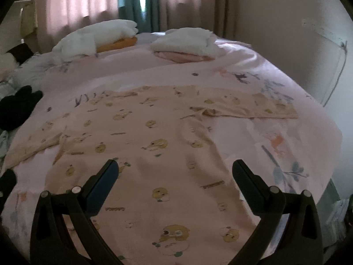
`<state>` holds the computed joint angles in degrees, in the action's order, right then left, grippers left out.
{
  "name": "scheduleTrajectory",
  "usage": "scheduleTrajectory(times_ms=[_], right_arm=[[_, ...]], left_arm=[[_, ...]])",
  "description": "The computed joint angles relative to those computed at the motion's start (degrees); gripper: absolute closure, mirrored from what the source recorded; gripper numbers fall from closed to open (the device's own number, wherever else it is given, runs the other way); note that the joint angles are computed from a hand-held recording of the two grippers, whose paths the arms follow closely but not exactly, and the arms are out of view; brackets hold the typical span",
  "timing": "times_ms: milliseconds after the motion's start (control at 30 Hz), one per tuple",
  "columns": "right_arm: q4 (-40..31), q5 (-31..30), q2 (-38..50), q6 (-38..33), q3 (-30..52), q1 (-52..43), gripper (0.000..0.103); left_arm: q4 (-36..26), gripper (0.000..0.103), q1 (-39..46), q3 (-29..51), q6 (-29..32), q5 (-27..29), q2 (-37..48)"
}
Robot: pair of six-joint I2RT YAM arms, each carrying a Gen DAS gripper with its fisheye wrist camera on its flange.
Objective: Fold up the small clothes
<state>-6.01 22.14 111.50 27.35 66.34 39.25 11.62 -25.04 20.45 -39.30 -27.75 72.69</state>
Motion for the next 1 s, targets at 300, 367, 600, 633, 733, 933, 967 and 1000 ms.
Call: scheduleTrajectory(times_ms=[300,367,600,633,733,933,967,1000], right_arm=[[-2.11,0.43,2.67,-0.43,2.59,1.81,0.000],[-1.42,0.26,2.85,-1.38,2.46,2.24,0.000],[0.04,1.03,2.22,-4.39,1.56,3.43,0.000],[0.01,1.50,2.12,-4.47,1.42,3.57,0.000],[-0.19,1.47,2.19,-4.33,1.48,3.53,0.000],[2.13,1.01,0.82,-5.07,-0.46,3.32,0.000],[2.48,0.94,0.70,-5.02,-0.73,3.00,0.000],[2.74,0.81,0.83,-4.71,-0.80,2.83,0.000]], left_arm=[[-0.93,0.000,0.02,0.58,-0.41,-0.83,0.44],[-1.51,0.000,-1.08,1.16,-0.71,-2.90,1.26],[-1.38,0.000,-1.89,1.85,-0.86,-3.33,2.75],[-1.48,0.000,-2.10,2.02,-0.98,-3.45,2.94],[-2.40,0.000,-3.38,2.83,-1.19,-4.33,3.94],[-2.02,0.000,-5.38,4.26,-1.58,-6.07,6.63],[-2.34,0.000,-5.54,4.77,-2.71,-6.47,7.62],[-2.56,0.000,-5.82,5.25,-3.39,-6.72,8.22]])
